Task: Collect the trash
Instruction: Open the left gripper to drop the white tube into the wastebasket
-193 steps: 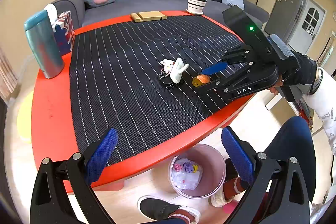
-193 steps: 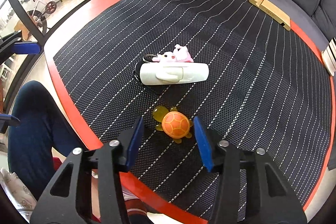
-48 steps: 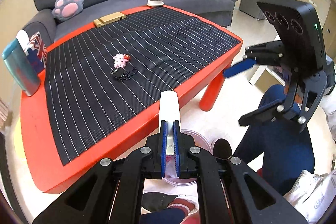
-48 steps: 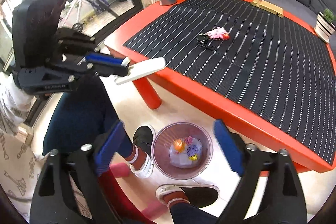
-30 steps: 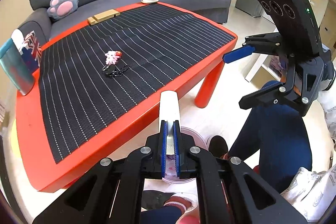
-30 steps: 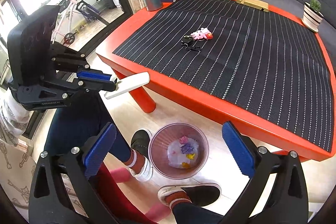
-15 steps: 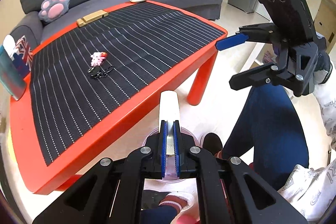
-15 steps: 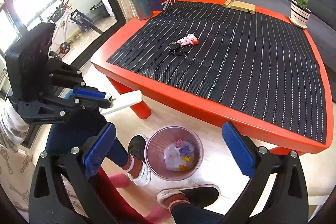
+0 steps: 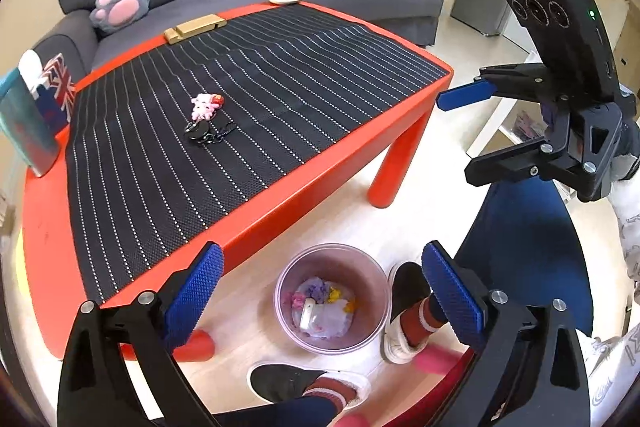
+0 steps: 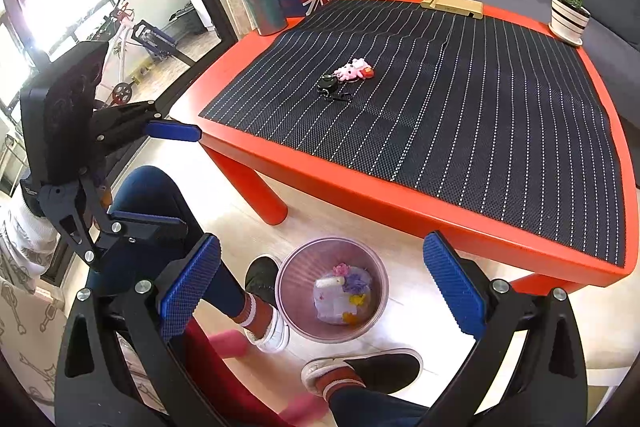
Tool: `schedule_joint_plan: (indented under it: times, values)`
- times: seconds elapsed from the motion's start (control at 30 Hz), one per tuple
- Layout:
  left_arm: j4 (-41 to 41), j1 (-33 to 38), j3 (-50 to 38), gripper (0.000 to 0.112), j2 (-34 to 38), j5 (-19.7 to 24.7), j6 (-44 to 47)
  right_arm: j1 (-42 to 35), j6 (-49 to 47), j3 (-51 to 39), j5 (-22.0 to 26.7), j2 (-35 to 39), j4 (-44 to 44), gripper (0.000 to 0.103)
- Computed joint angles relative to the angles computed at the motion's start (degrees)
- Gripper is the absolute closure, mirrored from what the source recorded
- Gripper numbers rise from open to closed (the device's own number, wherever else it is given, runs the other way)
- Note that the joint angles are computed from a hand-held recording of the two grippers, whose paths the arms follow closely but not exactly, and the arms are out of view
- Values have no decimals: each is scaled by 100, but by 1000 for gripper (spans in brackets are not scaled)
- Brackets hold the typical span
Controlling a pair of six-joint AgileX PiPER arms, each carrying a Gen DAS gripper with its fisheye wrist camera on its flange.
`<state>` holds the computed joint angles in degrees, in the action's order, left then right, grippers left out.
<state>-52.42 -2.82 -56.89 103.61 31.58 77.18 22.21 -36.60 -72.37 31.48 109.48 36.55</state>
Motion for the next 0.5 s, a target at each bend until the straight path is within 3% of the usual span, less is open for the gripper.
schedule_joint_plan:
  times: [0.5]
  values:
    - [-71, 209, -121, 17, -8, 128, -74, 76, 126, -159, 51, 58, -147, 4]
